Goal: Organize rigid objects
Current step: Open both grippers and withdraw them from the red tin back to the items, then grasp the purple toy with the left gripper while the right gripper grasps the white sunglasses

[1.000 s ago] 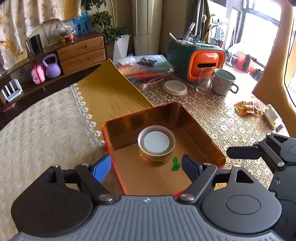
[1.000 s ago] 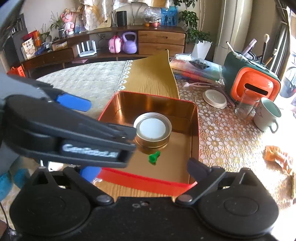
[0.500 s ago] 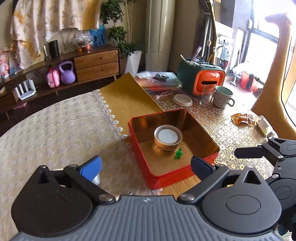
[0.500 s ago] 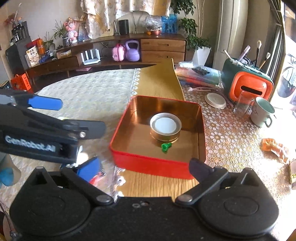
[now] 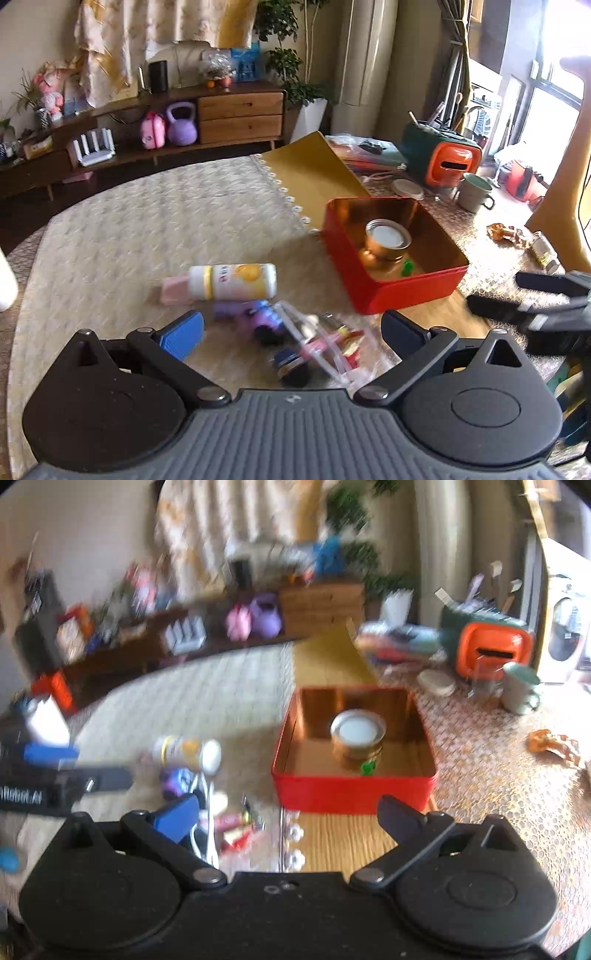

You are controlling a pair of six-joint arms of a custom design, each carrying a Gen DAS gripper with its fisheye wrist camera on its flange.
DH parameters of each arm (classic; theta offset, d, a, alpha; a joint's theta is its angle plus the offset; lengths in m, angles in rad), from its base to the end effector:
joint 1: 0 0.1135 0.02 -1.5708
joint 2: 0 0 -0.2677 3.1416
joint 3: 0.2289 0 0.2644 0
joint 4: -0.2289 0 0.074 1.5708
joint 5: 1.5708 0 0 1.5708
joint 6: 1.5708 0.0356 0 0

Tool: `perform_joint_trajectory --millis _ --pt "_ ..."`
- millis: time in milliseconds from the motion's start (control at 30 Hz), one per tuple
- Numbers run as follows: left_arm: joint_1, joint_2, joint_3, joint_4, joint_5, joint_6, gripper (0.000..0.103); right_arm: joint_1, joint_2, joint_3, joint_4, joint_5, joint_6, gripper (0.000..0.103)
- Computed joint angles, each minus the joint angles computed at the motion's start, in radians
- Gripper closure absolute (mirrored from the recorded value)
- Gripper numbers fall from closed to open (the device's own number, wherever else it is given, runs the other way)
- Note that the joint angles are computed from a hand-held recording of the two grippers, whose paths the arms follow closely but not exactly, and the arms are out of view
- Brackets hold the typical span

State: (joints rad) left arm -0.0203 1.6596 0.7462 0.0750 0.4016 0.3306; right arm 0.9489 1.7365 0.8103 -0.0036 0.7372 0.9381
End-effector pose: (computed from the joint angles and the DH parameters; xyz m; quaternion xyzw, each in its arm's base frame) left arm 0.3196 -0.0204 0.1336 0.2300 0.8884 -0.1298 0.3754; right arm 0.2099 0.2517 0.1273 0.1087 0.8859 0.0372 0.4494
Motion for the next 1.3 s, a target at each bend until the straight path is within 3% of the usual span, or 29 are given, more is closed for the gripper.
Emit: perform_joint_trajectory --millis 267,400,533,700,867,1133,1300 --pt "0.122 -0.066 -0.093 0.02 0.077 0.071 0.0 0.088 -0.019 0.006 -0.09 0.075 0.128 0.0" --pt "0.175 -0.063 -0.107 0.019 0.148 0.084 0.0 0.121 0.01 0.06 -0.174 0.08 0.097 0.0" --pt "0.177 -0.059 -0.157 0.124 0.131 0.075 0.0 0.133 0.051 0.106 -0.209 0.073 0.019 0.0" --pt "0.149 0.02 -0.152 0.192 0.094 0.039 0.0 0.11 0.096 0.108 -0.124 0.021 -0.095 0.0" --pt "0.12 0.131 -0.121 0.289 0.042 -0.032 0.0 0.055 0.151 0.068 0.045 -0.074 -0.226 0.001" --pt "0.058 0.277 -0.032 0.334 -0.03 -0.062 0.0 -0.017 0.245 0.059 0.267 -0.215 -0.411 0.013" --pt "0.019 0.355 0.02 0.351 -0.062 -0.073 0.0 -0.026 0.313 0.087 0.303 -0.277 -0.474 0.027"
